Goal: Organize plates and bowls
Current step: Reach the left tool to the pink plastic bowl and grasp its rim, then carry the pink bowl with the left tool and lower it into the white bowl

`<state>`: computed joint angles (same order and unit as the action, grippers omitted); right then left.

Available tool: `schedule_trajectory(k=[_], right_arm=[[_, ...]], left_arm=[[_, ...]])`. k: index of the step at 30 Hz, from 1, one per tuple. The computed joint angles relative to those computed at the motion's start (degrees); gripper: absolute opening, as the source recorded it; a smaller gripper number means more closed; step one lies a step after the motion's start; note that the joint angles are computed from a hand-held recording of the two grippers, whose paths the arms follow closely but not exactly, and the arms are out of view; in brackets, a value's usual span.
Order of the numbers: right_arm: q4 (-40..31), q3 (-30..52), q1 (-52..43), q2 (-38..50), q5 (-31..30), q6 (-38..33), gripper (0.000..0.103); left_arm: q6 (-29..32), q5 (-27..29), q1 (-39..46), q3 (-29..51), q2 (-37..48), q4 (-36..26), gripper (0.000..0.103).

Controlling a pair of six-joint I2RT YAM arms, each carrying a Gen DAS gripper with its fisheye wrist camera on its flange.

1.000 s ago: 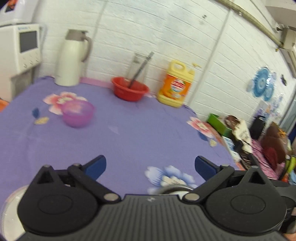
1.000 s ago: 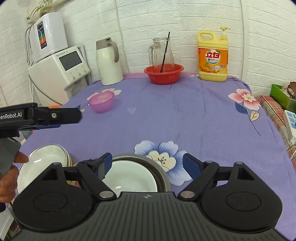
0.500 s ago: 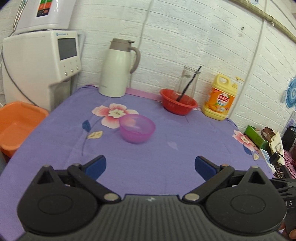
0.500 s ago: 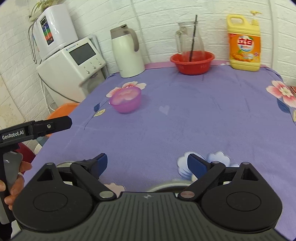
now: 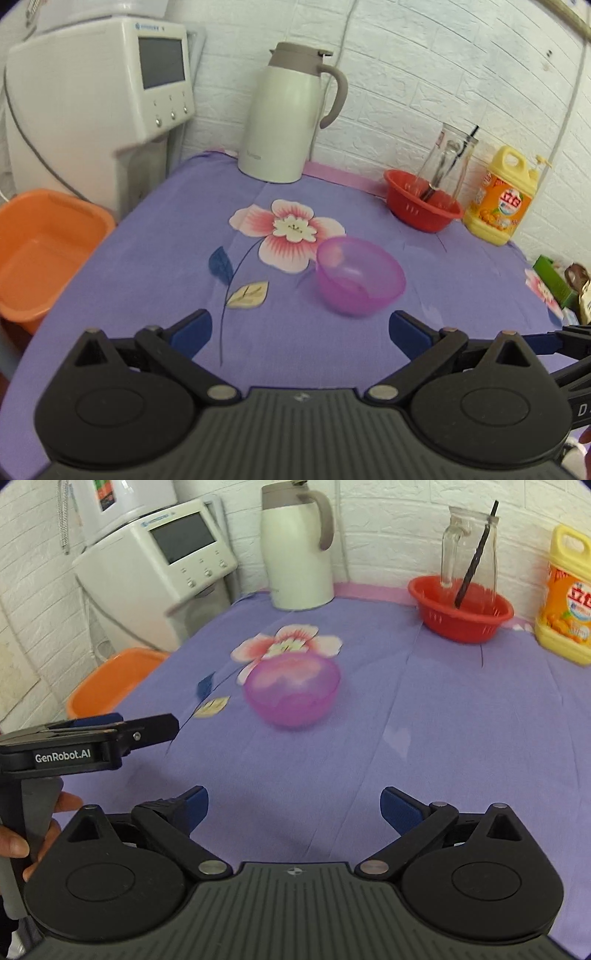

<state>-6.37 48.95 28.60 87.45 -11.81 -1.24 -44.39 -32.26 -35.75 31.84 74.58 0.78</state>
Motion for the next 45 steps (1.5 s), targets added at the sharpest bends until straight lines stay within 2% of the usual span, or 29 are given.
schedule_trajectory(k=[3,6,10,15,17,19,20,21,22,24,26,35,41,45], right_arm=[[1.3,6.77,-0.73,6.46,1.71,1.67,0.103],[0.61,14.77,-0.98,14.51,2.57,3.31,0.103],[-0.51,22.29,0.52,23.22,6.32,1.29,0.103],[-1.32,27.22,1.7,29.14,6.59,-0.01,0.103],[-0.37,27.79,2.25,30.12,6.89,-0.52,0.103],[0.2,28.68,2.76,31.43,6.76,-1.03,0.103],[-0.01,28.93,2.84,31.91,5.9,-1.02,0.103],[1.39,28.01,3.16,31.66,5.96,-1.13,0.103],[2.0,27.73,3.55,31.54,5.99,-1.39,0.103],[1.79,27.08,3.83,30.86,4.69,-0.9,0.102],[0.06,27.33,3.96,30.38,2.08,0.06,0.096],[-2.03,17.02,4.26,17.62,2.98,0.71,0.1],[-3.18,3.85,2.45,1.87,5.13,-0.29,0.103],[-6.49,-5.99,-0.72,-11.77,5.24,-1.3,0.103]], left_arm=[[3.89,9.22,8.8,4.12,6.2,4.72,0.101],[5.88,13.31,13.28,9.71,13.94,5.96,0.101],[7.13,16.31,15.57,16.13,22.24,5.28,0.101],[8.63,17.51,16.43,22.29,29.22,4.54,0.099],[9.37,18.08,16.46,23.58,30.92,5.15,0.091],[9.56,19.86,16.51,24.48,32.23,5.08,0.074],[10.37,18.68,15.95,24.29,32.47,5.87,0.072],[11.06,18.99,15.71,24.2,32.54,6.1,0.05],[11.4,18.34,15.28,24.1,32.53,6.12,0.047],[10.69,20.79,15.4,22.93,31.64,7.13,0.043],[8.72,24.03,15.47,21.88,30.32,7.49,0.044],[4.93,18.31,6.93,17.78,20.28,3.93,0.043],[-0.48,13.41,-4.25,17.18,15.48,1.52,0.043],[-5.03,9.08,-13.89,18.87,15.72,-0.1,0.043]])
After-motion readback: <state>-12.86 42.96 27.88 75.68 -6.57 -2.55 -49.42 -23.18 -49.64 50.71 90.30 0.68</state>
